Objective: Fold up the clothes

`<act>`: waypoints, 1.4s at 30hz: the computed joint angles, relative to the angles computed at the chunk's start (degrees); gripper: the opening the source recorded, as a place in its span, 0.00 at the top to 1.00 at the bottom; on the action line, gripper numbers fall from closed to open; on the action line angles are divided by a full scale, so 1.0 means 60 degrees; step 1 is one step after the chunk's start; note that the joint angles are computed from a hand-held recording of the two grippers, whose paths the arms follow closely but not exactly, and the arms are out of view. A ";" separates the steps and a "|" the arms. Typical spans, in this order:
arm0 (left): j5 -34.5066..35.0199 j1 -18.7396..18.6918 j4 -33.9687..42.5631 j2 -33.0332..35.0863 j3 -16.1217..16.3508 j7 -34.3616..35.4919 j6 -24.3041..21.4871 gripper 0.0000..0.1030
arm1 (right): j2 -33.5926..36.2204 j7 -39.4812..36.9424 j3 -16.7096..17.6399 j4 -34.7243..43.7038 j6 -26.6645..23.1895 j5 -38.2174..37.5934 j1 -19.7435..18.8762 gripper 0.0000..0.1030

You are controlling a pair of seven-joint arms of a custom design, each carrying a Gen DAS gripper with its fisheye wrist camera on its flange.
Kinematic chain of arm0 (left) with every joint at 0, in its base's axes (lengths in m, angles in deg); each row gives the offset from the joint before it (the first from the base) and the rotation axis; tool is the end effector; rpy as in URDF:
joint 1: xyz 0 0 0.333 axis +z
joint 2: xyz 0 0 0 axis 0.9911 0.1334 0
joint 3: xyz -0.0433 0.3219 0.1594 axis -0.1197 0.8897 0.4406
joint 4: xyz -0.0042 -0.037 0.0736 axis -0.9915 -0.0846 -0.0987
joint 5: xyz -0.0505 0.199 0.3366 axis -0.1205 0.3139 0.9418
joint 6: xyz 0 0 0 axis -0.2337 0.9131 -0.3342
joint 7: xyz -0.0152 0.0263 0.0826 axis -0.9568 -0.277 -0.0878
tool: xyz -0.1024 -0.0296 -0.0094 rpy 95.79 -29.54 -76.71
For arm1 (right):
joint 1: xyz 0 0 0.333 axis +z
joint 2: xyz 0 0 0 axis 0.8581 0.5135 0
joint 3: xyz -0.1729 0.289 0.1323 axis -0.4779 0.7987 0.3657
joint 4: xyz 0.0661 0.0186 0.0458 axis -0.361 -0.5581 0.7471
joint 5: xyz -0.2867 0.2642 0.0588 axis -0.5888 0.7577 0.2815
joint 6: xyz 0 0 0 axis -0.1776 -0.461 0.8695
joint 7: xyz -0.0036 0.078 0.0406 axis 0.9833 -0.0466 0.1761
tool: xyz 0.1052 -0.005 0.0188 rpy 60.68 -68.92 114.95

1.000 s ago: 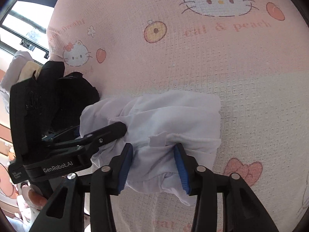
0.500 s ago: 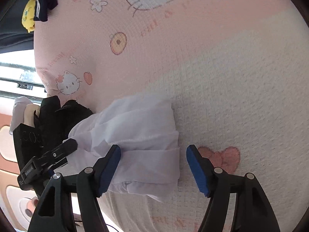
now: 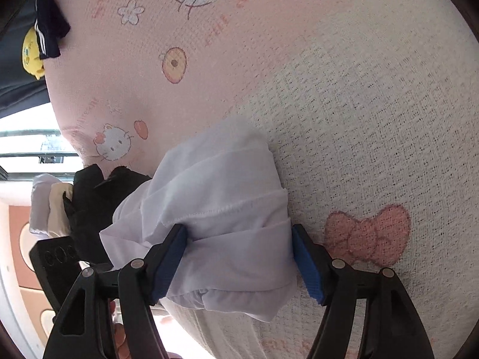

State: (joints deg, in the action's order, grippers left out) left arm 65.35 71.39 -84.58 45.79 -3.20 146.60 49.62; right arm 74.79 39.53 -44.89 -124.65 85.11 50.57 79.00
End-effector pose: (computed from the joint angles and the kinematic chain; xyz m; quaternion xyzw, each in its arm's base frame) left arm 0.4473 -0.1785 0.5770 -0.7493 0.6216 -0.2277 0.0165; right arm 0.5358 0.2862 0.4721 -0.5764 0.6974 0.2605 0.3369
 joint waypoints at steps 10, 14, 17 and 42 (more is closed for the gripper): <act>-0.0297 0.0268 -0.0465 0.0378 0.0103 -0.0852 0.0983 0.17 | 0.0047 -0.0303 0.0063 0.0035 0.0061 0.0048 0.0062 0.28; 0.0277 0.0430 -0.0866 0.0275 -0.0028 -0.1402 0.1272 0.00 | 0.0020 -0.1026 0.0064 -0.0112 -0.0129 0.1116 -0.0052 0.27; -0.2341 -0.0283 -0.1357 0.0254 0.0885 -0.0256 0.1761 0.00 | -0.0025 -0.1561 0.0045 -0.0279 -0.0137 0.1951 -0.0088 0.26; -0.3012 -0.0358 -0.1505 0.0376 -0.0058 -0.0788 0.3901 0.21 | 0.0043 -0.1136 0.0151 -0.0145 0.1108 0.0791 0.0326 0.53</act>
